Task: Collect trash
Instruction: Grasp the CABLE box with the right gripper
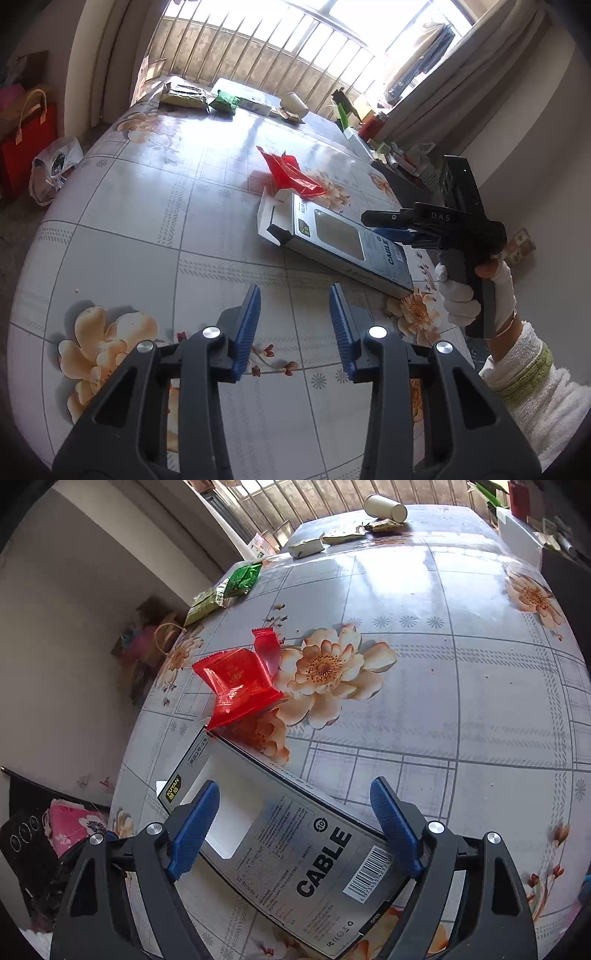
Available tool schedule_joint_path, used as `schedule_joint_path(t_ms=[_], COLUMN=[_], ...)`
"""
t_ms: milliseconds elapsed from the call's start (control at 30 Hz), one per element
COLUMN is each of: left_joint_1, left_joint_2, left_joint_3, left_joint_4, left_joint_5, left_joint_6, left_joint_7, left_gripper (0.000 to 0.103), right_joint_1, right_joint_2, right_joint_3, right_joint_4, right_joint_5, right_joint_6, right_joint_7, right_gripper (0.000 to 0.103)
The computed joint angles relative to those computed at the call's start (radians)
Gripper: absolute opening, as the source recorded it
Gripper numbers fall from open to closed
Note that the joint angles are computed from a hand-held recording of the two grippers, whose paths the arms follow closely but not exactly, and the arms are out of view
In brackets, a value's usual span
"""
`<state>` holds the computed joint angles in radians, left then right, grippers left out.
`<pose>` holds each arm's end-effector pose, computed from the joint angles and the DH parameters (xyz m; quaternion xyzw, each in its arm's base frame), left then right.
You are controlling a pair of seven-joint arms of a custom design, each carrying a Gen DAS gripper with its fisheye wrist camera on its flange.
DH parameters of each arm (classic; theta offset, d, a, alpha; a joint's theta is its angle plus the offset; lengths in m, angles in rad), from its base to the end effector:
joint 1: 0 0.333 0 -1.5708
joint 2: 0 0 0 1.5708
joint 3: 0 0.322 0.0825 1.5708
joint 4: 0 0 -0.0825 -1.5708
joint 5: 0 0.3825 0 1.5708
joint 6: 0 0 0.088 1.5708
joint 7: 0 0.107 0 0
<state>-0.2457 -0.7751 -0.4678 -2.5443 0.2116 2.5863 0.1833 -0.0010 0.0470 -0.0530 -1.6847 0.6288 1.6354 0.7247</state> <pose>0.2658 -0.2831 0.5811 -0.7856 0.4513 -0.3939 0.1548 0.5711 0.0293 0.5749 -0.8659 0.3929 0.1439 0.2740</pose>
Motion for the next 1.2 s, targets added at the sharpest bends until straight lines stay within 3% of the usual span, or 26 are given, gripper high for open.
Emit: schedule_joint_path(t_ms=[167,233,300,367,567,733,833,933,1000,1200], left_joint_1=[-0.024,-0.028,-0.033,-0.033,-0.031,-0.035,-0.035,-0.025,-0.014,0.044], left_joint_2=[0.015,0.019,0.015,0.008,-0.052,-0.068,-0.045,0.007,0.04,0.153], left_joint_3=[0.015,0.012,0.008,0.006,-0.012,-0.004,0.014,0.029,0.036,0.048], left_joint_4=[-0.015,-0.012,-0.009,-0.004,0.019,0.035,0.044,0.074,0.098,0.198], left_joint_5=[-0.018,-0.021,-0.027,-0.032,-0.018,-0.008,-0.011,-0.007,-0.002,0.044], left_joint_6=[0.025,0.011,-0.011,-0.034,-0.147,-0.199,-0.183,-0.166,-0.155,-0.162], left_joint_7=[0.018,0.023,0.018,0.007,-0.022,-0.018,0.0,0.034,0.052,0.104], left_gripper=[0.031,0.031,0.031,0.031,0.05,0.052,0.052,0.053,0.058,0.059], right_joint_1=[-0.026,-0.025,-0.016,0.007,0.1,0.127,0.126,0.121,0.112,0.067], right_joint_2=[-0.126,-0.176,-0.225,-0.286,-0.366,-0.393,-0.424,-0.438,-0.466,-0.503], right_joint_3=[-0.038,-0.047,-0.051,-0.037,0.005,-0.025,-0.036,-0.057,-0.061,-0.105], right_joint_4=[-0.11,-0.15,-0.192,-0.255,-0.369,-0.405,-0.443,-0.455,-0.488,-0.537], right_joint_5=[-0.106,-0.127,-0.102,-0.098,-0.17,-0.173,-0.182,-0.184,-0.199,-0.227], right_joint_6=[-0.153,-0.156,-0.114,-0.006,0.185,0.215,0.267,0.26,0.294,0.367], right_joint_7=[-0.086,-0.104,-0.119,-0.137,-0.194,-0.196,-0.196,-0.188,-0.194,-0.172], right_gripper=[0.081,0.081,0.082,0.089,0.091,0.089,0.079,0.079,0.079,0.079])
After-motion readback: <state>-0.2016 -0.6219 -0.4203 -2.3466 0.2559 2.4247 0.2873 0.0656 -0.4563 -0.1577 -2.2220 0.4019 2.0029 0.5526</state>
